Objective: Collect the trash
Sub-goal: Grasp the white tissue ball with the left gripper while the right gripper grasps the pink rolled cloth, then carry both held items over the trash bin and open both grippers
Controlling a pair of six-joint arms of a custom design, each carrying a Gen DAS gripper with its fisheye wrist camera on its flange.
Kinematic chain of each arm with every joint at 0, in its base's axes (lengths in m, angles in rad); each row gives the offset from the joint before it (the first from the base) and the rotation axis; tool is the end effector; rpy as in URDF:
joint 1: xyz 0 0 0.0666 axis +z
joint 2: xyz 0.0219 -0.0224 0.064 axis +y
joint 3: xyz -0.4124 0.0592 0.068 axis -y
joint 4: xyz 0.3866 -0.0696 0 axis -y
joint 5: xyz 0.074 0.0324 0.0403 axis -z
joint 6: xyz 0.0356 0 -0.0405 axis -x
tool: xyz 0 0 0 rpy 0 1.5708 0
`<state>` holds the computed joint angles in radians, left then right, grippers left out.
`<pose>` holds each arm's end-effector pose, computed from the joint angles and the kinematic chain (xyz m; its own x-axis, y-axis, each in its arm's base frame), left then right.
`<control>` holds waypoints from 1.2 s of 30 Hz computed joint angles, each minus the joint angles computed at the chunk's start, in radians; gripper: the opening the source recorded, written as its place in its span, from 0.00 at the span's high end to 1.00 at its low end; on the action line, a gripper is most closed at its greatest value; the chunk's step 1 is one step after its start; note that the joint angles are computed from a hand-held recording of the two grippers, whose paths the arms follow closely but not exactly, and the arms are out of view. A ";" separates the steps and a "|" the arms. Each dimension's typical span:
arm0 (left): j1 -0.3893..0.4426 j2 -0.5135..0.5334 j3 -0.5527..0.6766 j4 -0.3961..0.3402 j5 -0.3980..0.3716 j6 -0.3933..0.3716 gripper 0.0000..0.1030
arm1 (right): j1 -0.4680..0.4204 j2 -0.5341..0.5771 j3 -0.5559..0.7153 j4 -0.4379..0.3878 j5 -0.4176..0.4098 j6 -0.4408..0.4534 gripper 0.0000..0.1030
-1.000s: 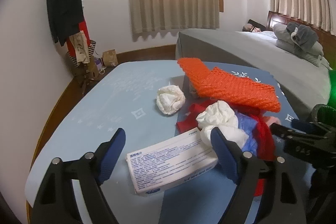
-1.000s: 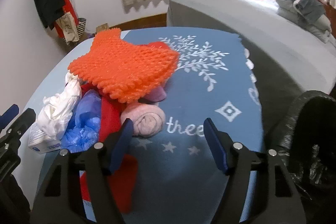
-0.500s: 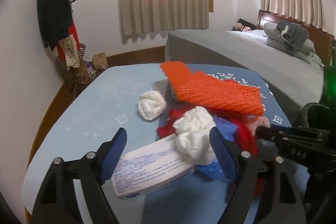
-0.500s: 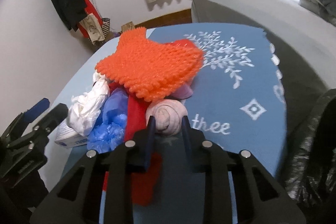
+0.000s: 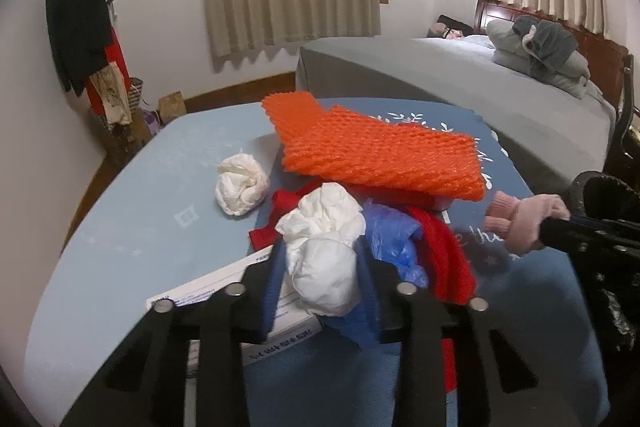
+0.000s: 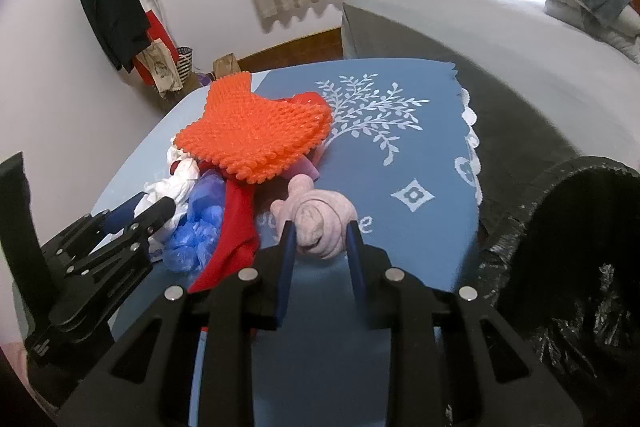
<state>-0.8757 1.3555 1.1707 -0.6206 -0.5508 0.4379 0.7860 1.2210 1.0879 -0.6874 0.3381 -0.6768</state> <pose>0.3037 -0.3358 0.4016 -0.5973 0.1521 -0.7875 0.1865 0.9813 0.0480 0.2919 0.2750 0.4112 -0.7209 0.1143 -0.6835 -0.0720 0.9686 0.2379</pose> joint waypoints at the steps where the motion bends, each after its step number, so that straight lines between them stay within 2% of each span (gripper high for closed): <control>1: -0.003 -0.004 -0.002 0.004 -0.006 0.003 0.73 | 0.002 -0.002 0.003 -0.004 0.003 -0.002 0.76; 11: -0.040 -0.068 0.005 0.044 -0.042 -0.024 0.77 | 0.028 -0.085 -0.012 -0.023 0.077 -0.017 0.76; 19: -0.107 -0.052 0.075 0.057 -0.024 -0.066 0.77 | 0.047 -0.193 -0.025 -0.102 0.186 -0.050 0.76; 27: -0.176 0.016 0.162 0.076 0.055 -0.090 0.77 | 0.052 -0.333 -0.075 -0.263 0.300 -0.155 0.76; 36: -0.273 0.138 0.287 0.099 0.145 -0.123 0.77 | 0.071 -0.487 -0.146 -0.524 0.413 -0.377 0.76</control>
<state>-1.1483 1.4938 1.4577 -0.5215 -0.4055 0.3148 0.8573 0.7336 0.9421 -1.2113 0.7510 -1.0533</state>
